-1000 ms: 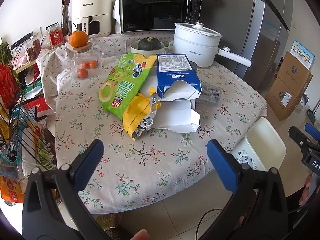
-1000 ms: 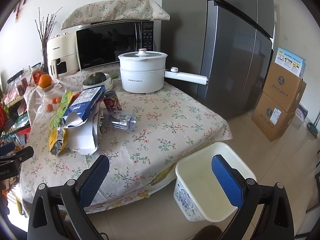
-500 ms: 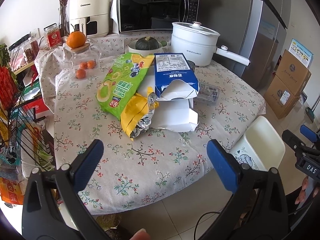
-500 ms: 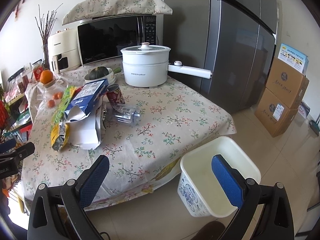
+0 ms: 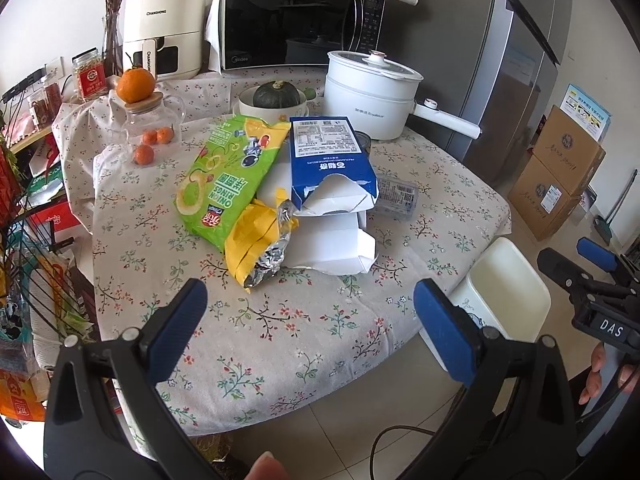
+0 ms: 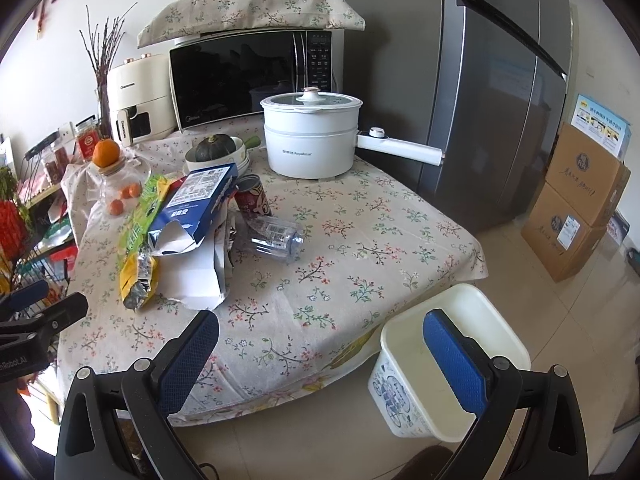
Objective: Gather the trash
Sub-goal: 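Grasp the green chip bag with the left tool while the right tool grasps the blue box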
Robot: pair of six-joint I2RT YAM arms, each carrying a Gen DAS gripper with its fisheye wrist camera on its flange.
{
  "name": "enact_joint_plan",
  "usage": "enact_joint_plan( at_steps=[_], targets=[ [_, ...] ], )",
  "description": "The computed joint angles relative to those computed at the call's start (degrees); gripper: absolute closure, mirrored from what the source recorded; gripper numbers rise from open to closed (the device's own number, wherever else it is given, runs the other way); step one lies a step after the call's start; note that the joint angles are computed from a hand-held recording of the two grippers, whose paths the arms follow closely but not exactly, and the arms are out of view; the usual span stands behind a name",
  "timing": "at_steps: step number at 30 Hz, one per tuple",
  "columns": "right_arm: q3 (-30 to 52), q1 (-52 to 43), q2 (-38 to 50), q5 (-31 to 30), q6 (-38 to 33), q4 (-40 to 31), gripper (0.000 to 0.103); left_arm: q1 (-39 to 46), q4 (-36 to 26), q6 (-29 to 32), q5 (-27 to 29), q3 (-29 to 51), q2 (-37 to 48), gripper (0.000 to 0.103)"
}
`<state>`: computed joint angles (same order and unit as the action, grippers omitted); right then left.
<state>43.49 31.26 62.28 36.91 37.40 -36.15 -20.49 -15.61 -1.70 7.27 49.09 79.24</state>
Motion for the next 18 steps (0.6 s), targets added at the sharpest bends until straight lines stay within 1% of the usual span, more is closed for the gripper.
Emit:
enact_joint_plan(
  at_steps=[6,9,11,14,16,17,18],
  targets=[
    [8.6,-4.5,5.6,-4.8,-9.6,-0.5,0.000,2.2,-2.9,3.8,1.5,5.8,4.0,0.001],
    [13.5,-8.5,10.5,-8.2,-13.6,-0.8,0.000,5.0,-7.0,6.5,4.6,11.4,9.3,0.001],
    [16.3,-11.1,13.7,-11.0,-15.6,0.0,0.000,6.8,-9.7,7.6,5.5,15.7,13.8,0.003],
    [18.0,-14.6,17.5,-15.1,-18.3,2.5,0.000,9.6,-8.3,7.1,6.5,18.5,19.2,0.006],
    [18.3,-17.3,20.8,-19.4,-17.9,3.8,0.001,10.9,-8.0,6.5,7.1,20.7,23.5,0.011],
    [16.9,-18.9,21.8,-21.7,-17.0,5.8,0.001,11.1,-8.5,6.5,7.2,22.1,25.6,0.019],
    [16.4,-20.3,23.3,-23.8,-15.8,6.5,0.006,11.1,-9.3,6.8,7.6,23.8,27.6,0.024]
  ],
)
